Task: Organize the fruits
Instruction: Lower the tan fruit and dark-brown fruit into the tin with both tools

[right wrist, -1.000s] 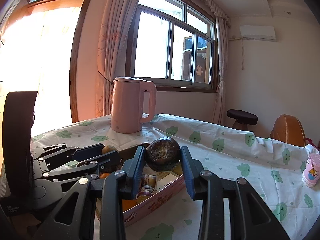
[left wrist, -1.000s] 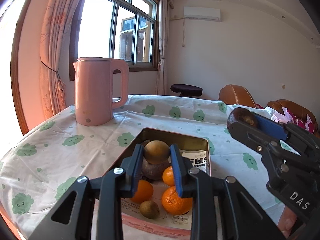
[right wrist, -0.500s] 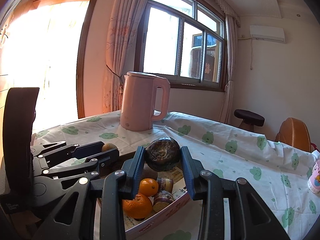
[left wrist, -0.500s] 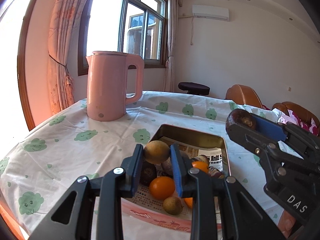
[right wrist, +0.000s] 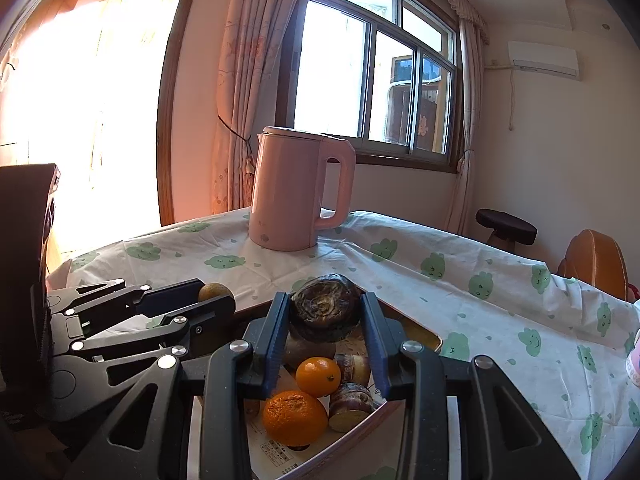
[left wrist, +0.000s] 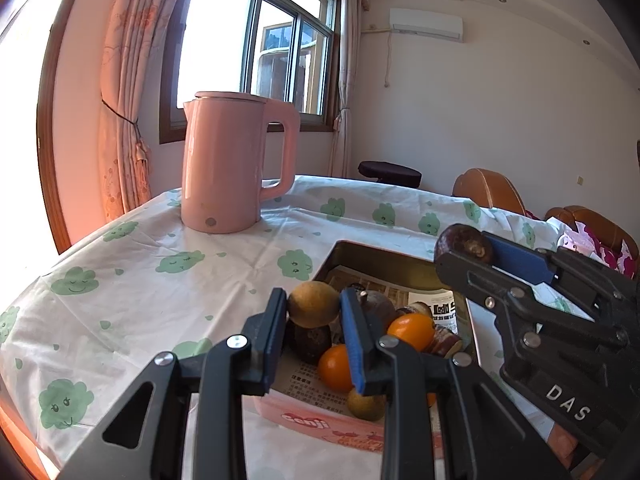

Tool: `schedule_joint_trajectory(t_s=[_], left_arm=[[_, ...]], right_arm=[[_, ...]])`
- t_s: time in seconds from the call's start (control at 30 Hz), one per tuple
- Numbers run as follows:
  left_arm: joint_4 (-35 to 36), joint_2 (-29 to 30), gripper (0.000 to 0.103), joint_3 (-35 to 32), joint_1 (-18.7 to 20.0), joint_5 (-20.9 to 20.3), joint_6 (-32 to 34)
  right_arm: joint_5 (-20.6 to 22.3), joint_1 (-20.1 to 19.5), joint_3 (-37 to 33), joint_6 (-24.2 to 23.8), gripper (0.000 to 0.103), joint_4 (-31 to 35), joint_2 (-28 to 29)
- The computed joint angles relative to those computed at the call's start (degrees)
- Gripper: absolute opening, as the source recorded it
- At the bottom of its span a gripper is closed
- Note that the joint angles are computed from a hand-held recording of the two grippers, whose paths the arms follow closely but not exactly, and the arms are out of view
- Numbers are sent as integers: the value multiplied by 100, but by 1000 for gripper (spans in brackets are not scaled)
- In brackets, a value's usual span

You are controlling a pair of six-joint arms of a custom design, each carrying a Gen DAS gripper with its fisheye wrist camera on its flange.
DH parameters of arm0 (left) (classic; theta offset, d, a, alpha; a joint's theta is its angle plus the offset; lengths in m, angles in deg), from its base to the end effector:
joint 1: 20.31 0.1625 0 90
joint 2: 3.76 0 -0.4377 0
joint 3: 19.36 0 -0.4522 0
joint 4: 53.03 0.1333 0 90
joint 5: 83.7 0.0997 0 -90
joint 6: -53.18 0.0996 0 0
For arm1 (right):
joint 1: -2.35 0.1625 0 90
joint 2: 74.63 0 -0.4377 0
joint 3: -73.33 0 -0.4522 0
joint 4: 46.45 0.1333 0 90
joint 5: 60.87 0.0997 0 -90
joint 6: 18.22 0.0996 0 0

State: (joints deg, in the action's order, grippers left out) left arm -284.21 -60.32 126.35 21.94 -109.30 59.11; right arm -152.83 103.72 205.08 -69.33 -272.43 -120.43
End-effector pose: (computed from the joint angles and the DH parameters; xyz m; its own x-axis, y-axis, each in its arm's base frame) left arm -0.1040 -0.3959 0.1277 -0.7654 -0.1146 -0.6333 0.5374 0.4278 -0.7268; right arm 0.2215 -0.4424 0.0377 -0.5198 -0.5978 0.6103 -0.8462 0.2620 -0.4641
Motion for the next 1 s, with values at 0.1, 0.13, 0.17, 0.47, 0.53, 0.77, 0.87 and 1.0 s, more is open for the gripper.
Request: schedule_joint_trajectory(t_s=[0.1,0.13,0.17,0.47,0.53,0.77,0.87,1.0], left_arm=[[82,-40,29,31,20,-10,-56],[117,-48,29,33,36,-14,-67],[179,-64,29,38,45,-6,-105],[535,-154,29,51,185,-132,-296],[635,-163,30,43,210,-153,-349],[899,-180,29,12,289,-159,-510],[906,-153,29,14,303,-166,-504],[1096,-194,30,18,325,-210,-635]], right_arm=[[-65,33,-55,31,38,61,54],[-102,44,-76,34,38,77,78],[-130,51,-97,37,38,95,102],[-395,63,-273,212,38,452,176],[-472,72,-307,216,38,572,188],[-625,69,-359,247,38,924,199],[-659,45,-376,285,38,1101,186],[-672,11,-382,348,39,1226,156]])
